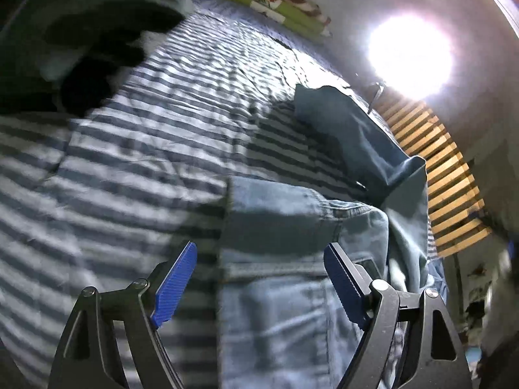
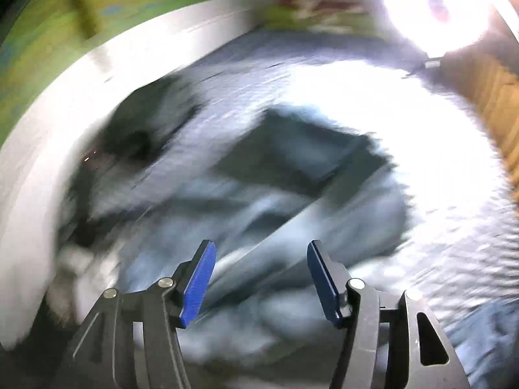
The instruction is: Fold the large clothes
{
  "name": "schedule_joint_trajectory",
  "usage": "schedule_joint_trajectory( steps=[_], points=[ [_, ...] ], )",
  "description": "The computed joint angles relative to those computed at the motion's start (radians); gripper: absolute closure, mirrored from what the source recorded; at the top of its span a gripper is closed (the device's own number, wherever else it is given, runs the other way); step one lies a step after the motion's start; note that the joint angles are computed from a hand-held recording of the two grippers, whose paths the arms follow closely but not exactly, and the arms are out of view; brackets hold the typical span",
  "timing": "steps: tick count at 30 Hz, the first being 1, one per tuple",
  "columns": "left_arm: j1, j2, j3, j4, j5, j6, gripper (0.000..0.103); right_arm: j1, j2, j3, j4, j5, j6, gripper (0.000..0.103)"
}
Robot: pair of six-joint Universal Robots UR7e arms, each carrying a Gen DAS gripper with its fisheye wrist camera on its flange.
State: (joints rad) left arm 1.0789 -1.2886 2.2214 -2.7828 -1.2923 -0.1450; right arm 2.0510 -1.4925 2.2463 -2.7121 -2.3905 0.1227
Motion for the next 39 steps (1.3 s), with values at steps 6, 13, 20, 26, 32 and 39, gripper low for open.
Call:
schedule_joint_trajectory(
  steps=[6, 13, 20, 26, 32, 39],
  points=[
    [-0.034, 0.093, -0.031, -0.006, 0.071, 0.015, 0.061, -0.223, 0.140, -0.201, 0.040, -0.018, -0.052, 0.041],
    [-0.008, 0.110, -0.057, -0.029, 0.051, 0.015, 0.094, -0.344, 0.283, -0.270, 0.060, 0.027, -0.036, 0.043],
    [-0.025, 0.115, -0.059, -0.042, 0.057, 0.049, 0.097, -0.302, 0.240, -0.232, -0.035, -0.019, -0.110, 0.099],
    [-0.036, 0.055, -0.032, -0.078, 0.019, 0.033, 0.098, -0.255, 0.025, -0.123, -0.139, -0.092, -0.090, 0.099],
    [-0.025, 0.099, -0.186, -0.064, -0.014, -0.013, 0.098, -0.239, -0.024, -0.160, -0.153, -0.167, -0.134, 0.100],
    [-0.135, 0.194, -0.585, 0.043, 0.115, 0.037, 0.098, -0.085, 0.151, -0.464, -0.532, -0.231, -0.453, 0.100]
  ],
)
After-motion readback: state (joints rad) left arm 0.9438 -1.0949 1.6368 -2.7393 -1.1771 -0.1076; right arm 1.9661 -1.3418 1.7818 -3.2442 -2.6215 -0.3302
